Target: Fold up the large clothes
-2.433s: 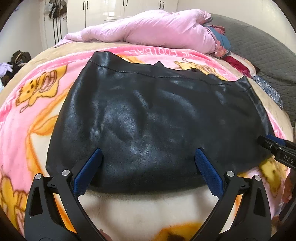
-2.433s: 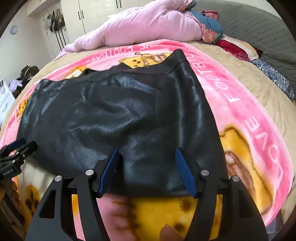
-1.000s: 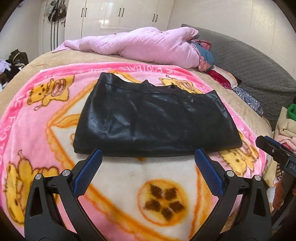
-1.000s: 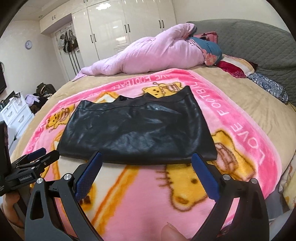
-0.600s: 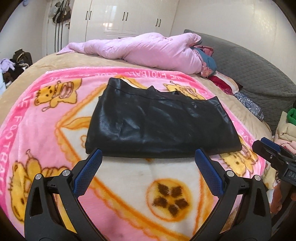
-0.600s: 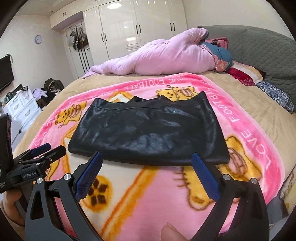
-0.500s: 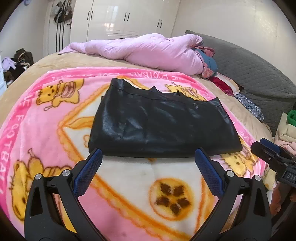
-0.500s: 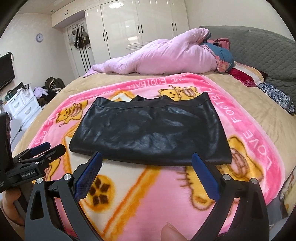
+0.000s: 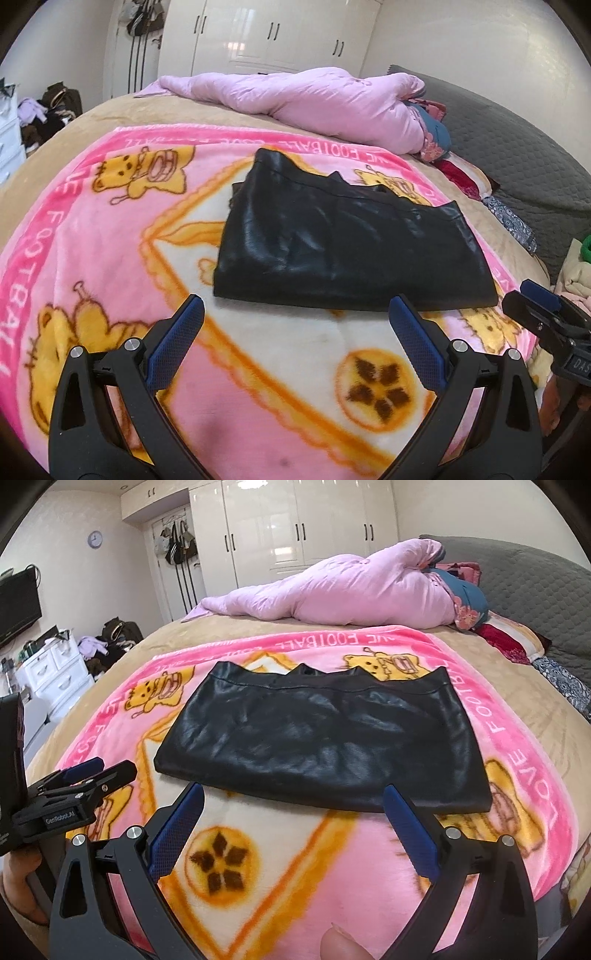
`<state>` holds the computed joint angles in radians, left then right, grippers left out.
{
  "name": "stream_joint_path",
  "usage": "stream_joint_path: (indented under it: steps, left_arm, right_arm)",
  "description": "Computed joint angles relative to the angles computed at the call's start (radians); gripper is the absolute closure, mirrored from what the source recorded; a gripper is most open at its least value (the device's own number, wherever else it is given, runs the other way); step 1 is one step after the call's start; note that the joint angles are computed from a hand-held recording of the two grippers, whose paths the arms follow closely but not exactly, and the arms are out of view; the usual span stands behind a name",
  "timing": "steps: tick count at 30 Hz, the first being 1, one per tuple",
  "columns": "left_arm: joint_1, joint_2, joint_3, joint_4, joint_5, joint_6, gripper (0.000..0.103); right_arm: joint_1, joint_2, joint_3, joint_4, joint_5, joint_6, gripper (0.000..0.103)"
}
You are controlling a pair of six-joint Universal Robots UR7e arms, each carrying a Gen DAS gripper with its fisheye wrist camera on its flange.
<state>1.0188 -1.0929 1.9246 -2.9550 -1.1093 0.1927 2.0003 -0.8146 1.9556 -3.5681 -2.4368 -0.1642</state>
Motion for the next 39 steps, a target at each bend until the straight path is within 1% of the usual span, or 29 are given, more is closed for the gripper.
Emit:
stream_joint_path:
  steps: [8,17,20,21,24,25,26,27,29,31,33,35,37,39]
  left_arm:
    - [0.039,0.009,-0.026,0.022,-0.014,-0.031,0.009]
    - [0.084,0.045,-0.078,0.049,-0.032,-0.065,0.009]
    - [0.112,0.061,-0.112,0.091,-0.088,-0.11,0.009]
    - [0.126,0.07,-0.131,0.109,-0.119,-0.131,0.009]
    - [0.15,0.102,-0.179,0.142,-0.174,-0.158,0.009]
    - [0.158,0.118,-0.201,0.155,-0.191,-0.166,0.009]
    - [0.167,0.132,-0.221,0.167,-0.211,-0.173,0.01]
    - [0.173,0.147,-0.241,0.182,-0.222,-0.182,0.01]
    - [0.183,0.178,-0.287,0.223,-0.241,-0.201,0.009]
    - [0.187,0.209,-0.325,0.24,-0.228,-0.219,0.01]
    - [0.19,0.234,-0.354,0.249,-0.221,-0.223,0.01]
    - [0.195,0.261,-0.387,0.259,-0.216,-0.227,0.01]
    - [0.196,0.283,-0.412,0.267,-0.207,-0.229,0.01]
    - [0.196,0.299,-0.427,0.259,-0.202,-0.226,0.009]
  right_arm:
    - [-0.009,0.039,-0.045,0.05,0.009,-0.005,0.006]
    - [-0.029,0.072,-0.082,0.073,0.02,-0.012,0.006]
    - [-0.041,0.078,-0.092,0.083,0.025,-0.012,0.006]
    - [-0.046,0.08,-0.095,0.081,0.026,-0.014,0.006]
    - [-0.062,0.084,-0.104,0.073,0.022,-0.012,0.009]
    - [-0.069,0.082,-0.105,0.074,0.023,-0.005,0.019]
    - [-0.08,0.074,-0.104,0.09,0.034,0.012,0.035]
    - [-0.089,0.068,-0.103,0.104,0.043,0.023,0.042]
    - [-0.109,0.058,-0.11,0.141,0.054,0.05,0.067]
    - [-0.122,0.057,-0.115,0.148,0.061,0.056,0.076]
    - [-0.136,0.055,-0.121,0.159,0.07,0.068,0.079]
    - [-0.146,0.055,-0.128,0.163,0.077,0.064,0.086]
    - [-0.153,0.058,-0.139,0.175,0.085,0.054,0.09]
    - [-0.161,0.066,-0.156,0.19,0.09,0.049,0.091]
